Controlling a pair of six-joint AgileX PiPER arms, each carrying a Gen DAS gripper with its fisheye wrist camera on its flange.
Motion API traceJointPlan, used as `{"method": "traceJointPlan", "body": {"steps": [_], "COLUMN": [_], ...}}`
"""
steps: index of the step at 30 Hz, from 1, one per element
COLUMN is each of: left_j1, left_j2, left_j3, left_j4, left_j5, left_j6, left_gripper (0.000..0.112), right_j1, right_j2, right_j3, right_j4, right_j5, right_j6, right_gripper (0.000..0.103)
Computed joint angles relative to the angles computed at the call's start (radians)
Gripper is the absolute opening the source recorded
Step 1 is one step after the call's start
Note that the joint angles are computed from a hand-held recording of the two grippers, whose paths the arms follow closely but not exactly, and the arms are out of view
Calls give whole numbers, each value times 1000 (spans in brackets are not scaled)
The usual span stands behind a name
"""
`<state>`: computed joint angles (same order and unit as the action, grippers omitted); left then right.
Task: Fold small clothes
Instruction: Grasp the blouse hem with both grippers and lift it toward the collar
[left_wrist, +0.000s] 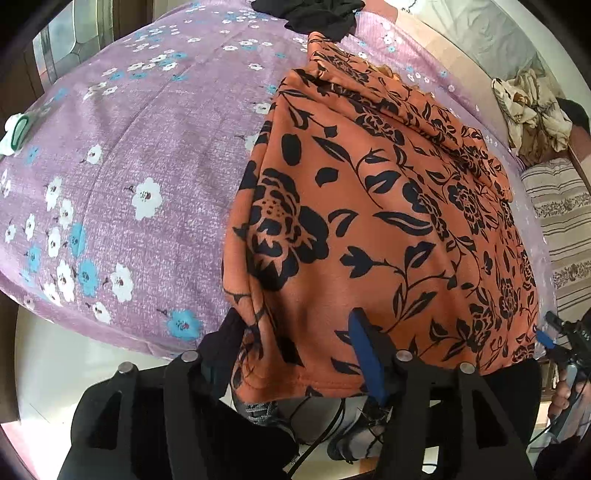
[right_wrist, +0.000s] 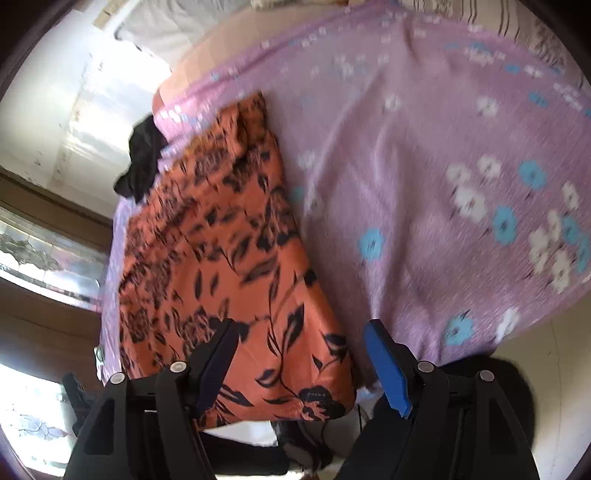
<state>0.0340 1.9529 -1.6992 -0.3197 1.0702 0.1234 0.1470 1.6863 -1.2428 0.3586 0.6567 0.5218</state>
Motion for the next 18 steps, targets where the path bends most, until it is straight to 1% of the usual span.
{"method": "traceJointPlan", "body": {"steps": [1, 2, 3, 4, 5, 6, 7, 8, 10, 12, 14, 17, 18], "left_j1": [-8, -16, -25, -20, -15, -16, -22, -24, -23, -18, 3, 43, 52], "left_j2": [5, 2, 8, 12, 14, 7, 11, 10, -6, -28, -52, -70, -72], "left_j3": [-6, 0, -3, -11, -14, -7, -13, -15, -21, -31, -59, -120, -144], "left_j4": [19, 41, 61, 46, 23, 15, 19, 20, 3, -20, -62, -136, -153], "left_j5": [0, -13, -25, -21, -15, -20, -21, -22, -16, -9, 20, 79, 93], "left_j6": [-8, -18, -25, 0, 19, 21, 14, 13, 27, 58, 92, 103, 102], "left_gripper": [55, 36, 26, 12, 10, 10, 9, 8, 8, 8, 8, 7, 7], "right_j1": [11, 25, 45, 75, 98, 105, 99, 80, 59, 15, -19, -75, -94], "right_j2": [24, 41, 48, 55, 63, 60, 49, 34, 1, -69, -112, -168, -188], "right_j3": [-11, -15, -25, -45, -70, -73, -59, -39, -13, 44, 58, 67, 78], "right_j4": [-11, -35, -99, -192, -245, -259, -232, -174, -117, 41, 136, 338, 429], "right_j5": [13, 23, 32, 59, 101, 111, 104, 93, 78, 24, 21, 26, 25], "right_j6": [20, 44, 96, 154, 172, 171, 155, 105, 42, -86, -162, -335, -408], "right_gripper": [71, 68, 58, 47, 39, 23, 8, 7, 6, 6, 6, 6, 6]}}
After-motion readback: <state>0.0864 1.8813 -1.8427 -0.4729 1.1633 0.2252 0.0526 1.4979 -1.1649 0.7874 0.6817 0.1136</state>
